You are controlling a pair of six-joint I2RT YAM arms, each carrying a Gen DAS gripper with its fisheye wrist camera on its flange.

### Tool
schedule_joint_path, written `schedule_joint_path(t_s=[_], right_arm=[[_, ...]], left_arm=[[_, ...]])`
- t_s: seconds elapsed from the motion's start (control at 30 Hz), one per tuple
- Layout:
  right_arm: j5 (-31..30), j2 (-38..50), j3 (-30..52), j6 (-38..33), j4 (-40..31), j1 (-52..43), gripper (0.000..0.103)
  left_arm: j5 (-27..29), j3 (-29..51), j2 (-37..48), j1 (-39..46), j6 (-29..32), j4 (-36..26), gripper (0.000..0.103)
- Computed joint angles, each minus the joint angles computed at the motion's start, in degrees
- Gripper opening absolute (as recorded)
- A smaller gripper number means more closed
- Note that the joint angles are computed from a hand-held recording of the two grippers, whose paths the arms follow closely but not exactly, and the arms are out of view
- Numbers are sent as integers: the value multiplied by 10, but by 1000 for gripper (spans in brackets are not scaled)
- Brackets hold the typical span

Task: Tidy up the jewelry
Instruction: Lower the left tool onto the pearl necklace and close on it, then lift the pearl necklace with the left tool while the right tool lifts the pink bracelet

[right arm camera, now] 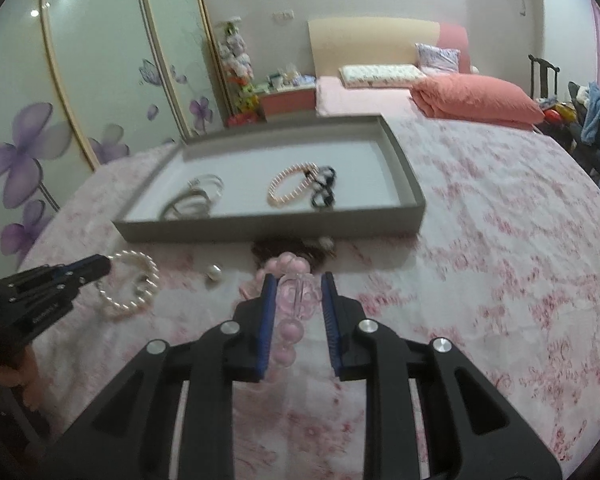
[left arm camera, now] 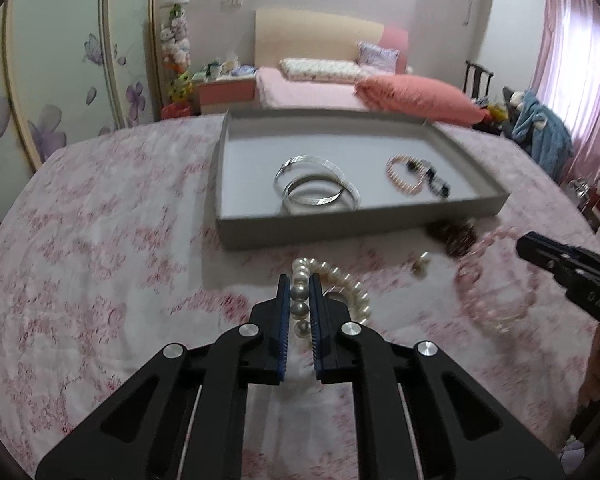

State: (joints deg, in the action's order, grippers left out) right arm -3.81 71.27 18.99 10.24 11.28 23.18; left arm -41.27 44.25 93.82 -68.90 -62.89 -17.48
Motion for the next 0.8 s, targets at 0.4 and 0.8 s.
schedule_joint_path(t_s=[0.4,0.8], right_arm=[[-26,-57,-27,28,34,7,23],[-18,-98,-41,50,41,16,23]], left_arm=[[-36,-13,-25,-17,55,99,10],[-64,-33,-60,-29,34,113,10]])
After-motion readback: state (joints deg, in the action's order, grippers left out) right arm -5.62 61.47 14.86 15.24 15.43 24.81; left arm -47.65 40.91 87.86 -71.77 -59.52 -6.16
